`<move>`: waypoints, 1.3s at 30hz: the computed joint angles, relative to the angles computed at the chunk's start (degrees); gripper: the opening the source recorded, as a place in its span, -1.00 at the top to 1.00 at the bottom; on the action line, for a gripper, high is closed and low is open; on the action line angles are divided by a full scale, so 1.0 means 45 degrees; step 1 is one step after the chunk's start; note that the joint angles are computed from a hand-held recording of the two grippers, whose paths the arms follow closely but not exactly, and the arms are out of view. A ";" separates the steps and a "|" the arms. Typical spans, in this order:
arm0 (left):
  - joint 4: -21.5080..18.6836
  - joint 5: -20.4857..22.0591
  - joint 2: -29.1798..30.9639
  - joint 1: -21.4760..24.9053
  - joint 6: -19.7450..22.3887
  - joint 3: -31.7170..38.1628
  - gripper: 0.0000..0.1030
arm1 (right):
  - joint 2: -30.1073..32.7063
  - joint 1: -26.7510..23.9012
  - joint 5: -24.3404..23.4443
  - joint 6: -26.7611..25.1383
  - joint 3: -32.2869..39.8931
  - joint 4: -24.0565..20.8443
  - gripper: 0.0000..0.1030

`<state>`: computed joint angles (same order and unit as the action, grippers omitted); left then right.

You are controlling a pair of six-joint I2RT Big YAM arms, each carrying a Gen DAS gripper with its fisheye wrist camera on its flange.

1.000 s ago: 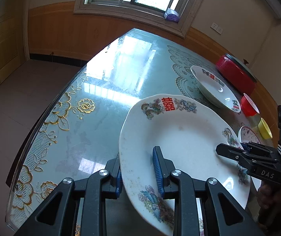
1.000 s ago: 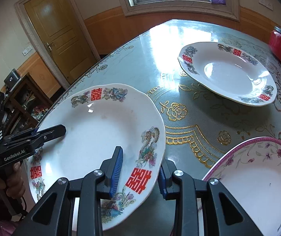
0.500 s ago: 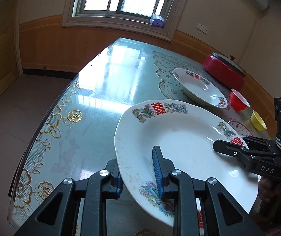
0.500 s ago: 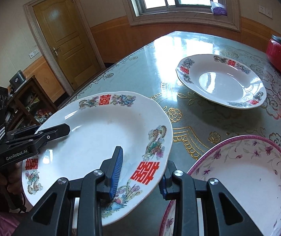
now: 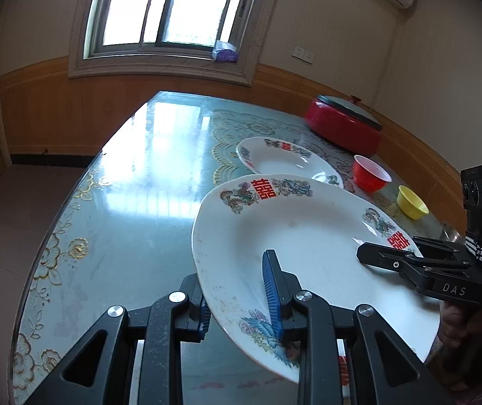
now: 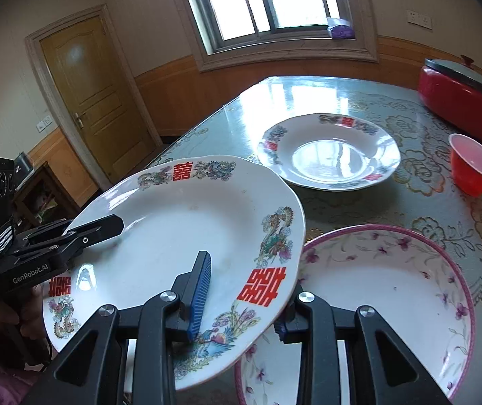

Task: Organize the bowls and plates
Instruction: 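Lift the white plate with the left gripper onto the floral plate while the right gripper steadies it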

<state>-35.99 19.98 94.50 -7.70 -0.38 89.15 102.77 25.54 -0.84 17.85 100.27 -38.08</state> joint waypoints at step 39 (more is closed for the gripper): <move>-0.3512 0.0460 0.2357 -0.2867 0.1600 0.3117 0.36 | -0.3343 -0.1808 0.1315 0.2968 -0.4777 -0.0153 0.36</move>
